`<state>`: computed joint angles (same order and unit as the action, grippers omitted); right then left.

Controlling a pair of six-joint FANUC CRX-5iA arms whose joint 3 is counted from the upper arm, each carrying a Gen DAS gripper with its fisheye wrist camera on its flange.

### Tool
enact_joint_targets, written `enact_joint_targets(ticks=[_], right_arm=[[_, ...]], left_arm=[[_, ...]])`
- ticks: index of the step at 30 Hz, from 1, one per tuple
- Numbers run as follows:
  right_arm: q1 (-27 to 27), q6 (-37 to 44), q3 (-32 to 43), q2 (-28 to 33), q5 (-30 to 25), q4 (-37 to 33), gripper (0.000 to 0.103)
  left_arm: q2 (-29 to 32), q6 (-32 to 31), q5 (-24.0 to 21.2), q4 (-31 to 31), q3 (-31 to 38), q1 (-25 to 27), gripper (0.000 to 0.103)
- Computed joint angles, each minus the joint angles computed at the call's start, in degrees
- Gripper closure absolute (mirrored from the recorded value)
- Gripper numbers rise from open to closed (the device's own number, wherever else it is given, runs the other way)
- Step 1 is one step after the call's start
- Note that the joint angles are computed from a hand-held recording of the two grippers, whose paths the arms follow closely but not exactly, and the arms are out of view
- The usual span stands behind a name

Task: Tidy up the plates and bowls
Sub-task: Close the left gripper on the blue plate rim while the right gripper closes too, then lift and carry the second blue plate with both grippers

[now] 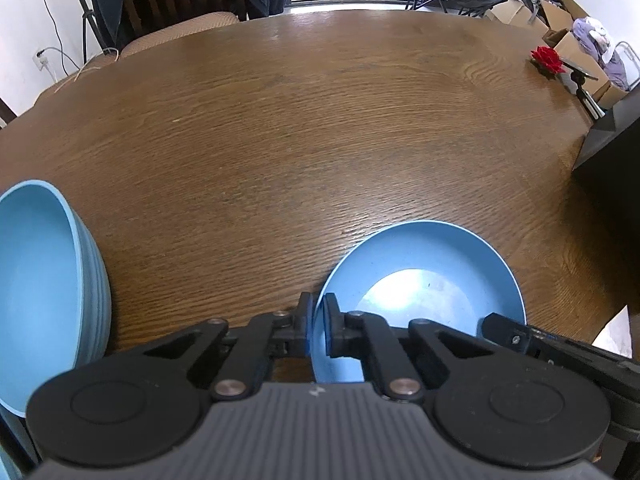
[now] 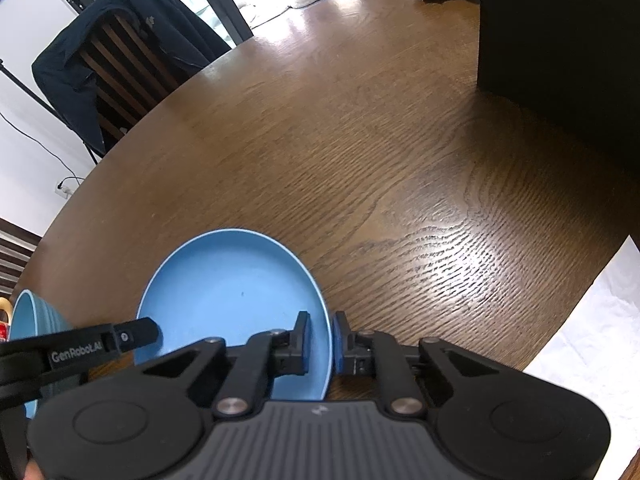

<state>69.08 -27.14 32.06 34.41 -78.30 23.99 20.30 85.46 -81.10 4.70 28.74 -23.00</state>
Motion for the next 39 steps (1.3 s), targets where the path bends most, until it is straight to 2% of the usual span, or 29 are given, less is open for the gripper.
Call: enact_joint_targets(ticks=[26, 39], right_arm=[[2.07, -3.41, -0.93, -1.34, -1.65, 2.82, 0.096], [4.18, -3.56, 3.42, -0.37, -5.89, 5.27, 0.096]], left_arm=[[-3.61, -0.39, 1.84, -1.32, -2.18, -1.02, 0.097], [-8.13, -0.83, 1.93, -0.94, -4.38, -0.45, 0.097]])
